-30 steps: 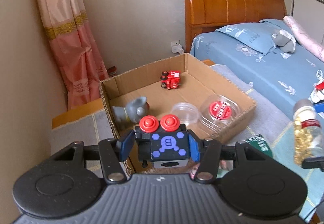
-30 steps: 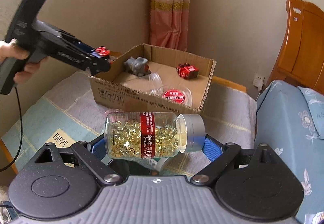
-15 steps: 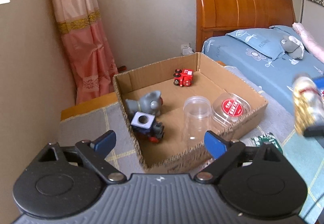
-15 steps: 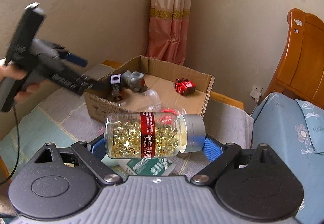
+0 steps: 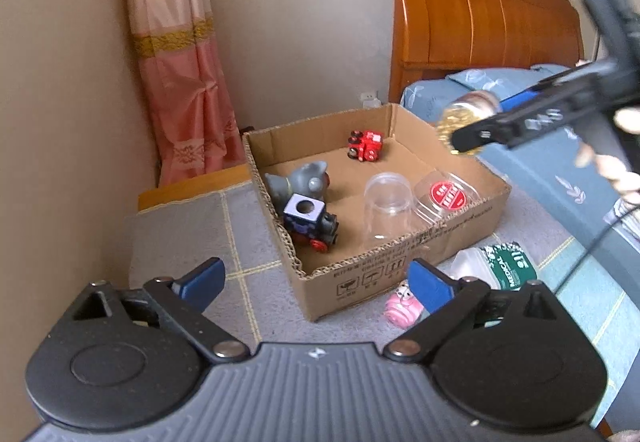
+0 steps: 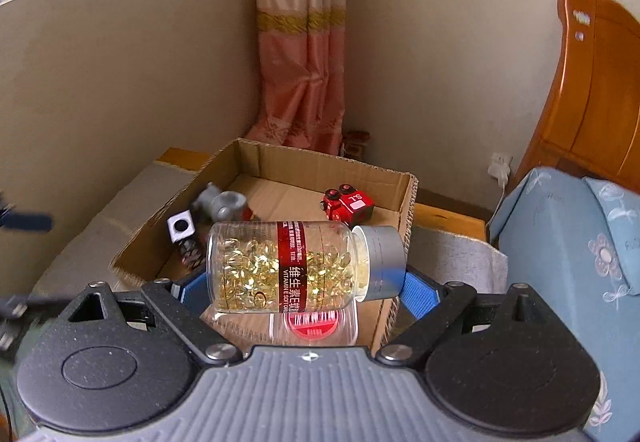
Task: Organize rigid objects
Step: 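Carry both over the box, open the left tool on the cube while the right tool drops the bottle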
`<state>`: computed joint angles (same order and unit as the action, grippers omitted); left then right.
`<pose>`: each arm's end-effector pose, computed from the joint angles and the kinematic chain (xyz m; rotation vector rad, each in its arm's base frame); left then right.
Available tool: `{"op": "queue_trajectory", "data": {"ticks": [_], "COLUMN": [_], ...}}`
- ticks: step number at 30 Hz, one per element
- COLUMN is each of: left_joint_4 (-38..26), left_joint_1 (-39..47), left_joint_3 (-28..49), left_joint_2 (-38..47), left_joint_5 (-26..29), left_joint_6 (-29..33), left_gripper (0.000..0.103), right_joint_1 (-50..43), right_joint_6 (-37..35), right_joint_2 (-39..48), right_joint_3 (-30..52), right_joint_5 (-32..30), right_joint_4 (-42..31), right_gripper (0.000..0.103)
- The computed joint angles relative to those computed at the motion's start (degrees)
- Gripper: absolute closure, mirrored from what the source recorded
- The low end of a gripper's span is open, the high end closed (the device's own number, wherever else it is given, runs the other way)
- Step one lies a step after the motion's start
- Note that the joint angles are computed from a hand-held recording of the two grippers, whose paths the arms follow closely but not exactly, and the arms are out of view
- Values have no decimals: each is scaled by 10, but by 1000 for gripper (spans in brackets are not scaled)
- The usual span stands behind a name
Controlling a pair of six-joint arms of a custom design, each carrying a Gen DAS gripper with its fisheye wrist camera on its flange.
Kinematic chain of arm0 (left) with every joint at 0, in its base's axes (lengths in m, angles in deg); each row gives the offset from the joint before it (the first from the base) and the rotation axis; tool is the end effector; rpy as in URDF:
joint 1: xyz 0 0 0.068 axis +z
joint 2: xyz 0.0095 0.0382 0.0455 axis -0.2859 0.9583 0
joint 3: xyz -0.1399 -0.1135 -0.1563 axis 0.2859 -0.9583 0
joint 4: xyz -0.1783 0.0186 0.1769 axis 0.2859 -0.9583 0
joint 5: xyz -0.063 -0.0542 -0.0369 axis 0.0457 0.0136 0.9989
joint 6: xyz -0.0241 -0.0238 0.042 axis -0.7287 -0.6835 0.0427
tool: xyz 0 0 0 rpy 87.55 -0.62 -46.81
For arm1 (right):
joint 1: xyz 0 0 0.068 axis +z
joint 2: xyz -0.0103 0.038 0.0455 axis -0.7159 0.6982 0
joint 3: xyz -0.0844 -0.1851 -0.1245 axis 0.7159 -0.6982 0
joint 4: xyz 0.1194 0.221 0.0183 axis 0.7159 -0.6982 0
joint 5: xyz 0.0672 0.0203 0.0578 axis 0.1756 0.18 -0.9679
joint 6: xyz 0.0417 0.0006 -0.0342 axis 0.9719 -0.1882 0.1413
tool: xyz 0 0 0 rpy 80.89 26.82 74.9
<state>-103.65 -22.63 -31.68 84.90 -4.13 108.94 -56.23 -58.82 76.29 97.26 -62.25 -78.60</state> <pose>0.1577 -0.0303 0.2614 0.7144 2.1569 -0.3179 0.1508 -0.0239 0.2988 -0.0070 2.3168 -0.0338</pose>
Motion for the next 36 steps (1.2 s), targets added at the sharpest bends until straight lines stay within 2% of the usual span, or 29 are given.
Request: {"op": "queue_trajectory", "data": {"ticks": [10,11,13,17,28,33,36], "left_joint_4": [18,18,17,13,-2,2,-9], "left_joint_1": [81,84,88,95,88,56,46], "left_joint_3": [-5,-5,-6,-5,-8,-33,-44], "left_joint_2": [33,36,39,41,20,-17,-38], "left_joint_5": [49,51,51,49,32,-14,-20], "left_joint_6": [7,9,12,17,10,-12,-19], "left_gripper": [3,3,3,3,2,2,2], "right_joint_1": [52,54,51,47,62,65,68], "right_joint_6": [74,79,77,83,63,69,76], "right_joint_2": [190,198,208,209,113,25,-53], "right_joint_3": [50,48,42,39,-2,-48,-90], "right_joint_5": [85,90,81,68,72,59,56], "right_joint_4": [108,117,143,151,99,62,30], "right_gripper": [7,7,0,0,0,0,0]}}
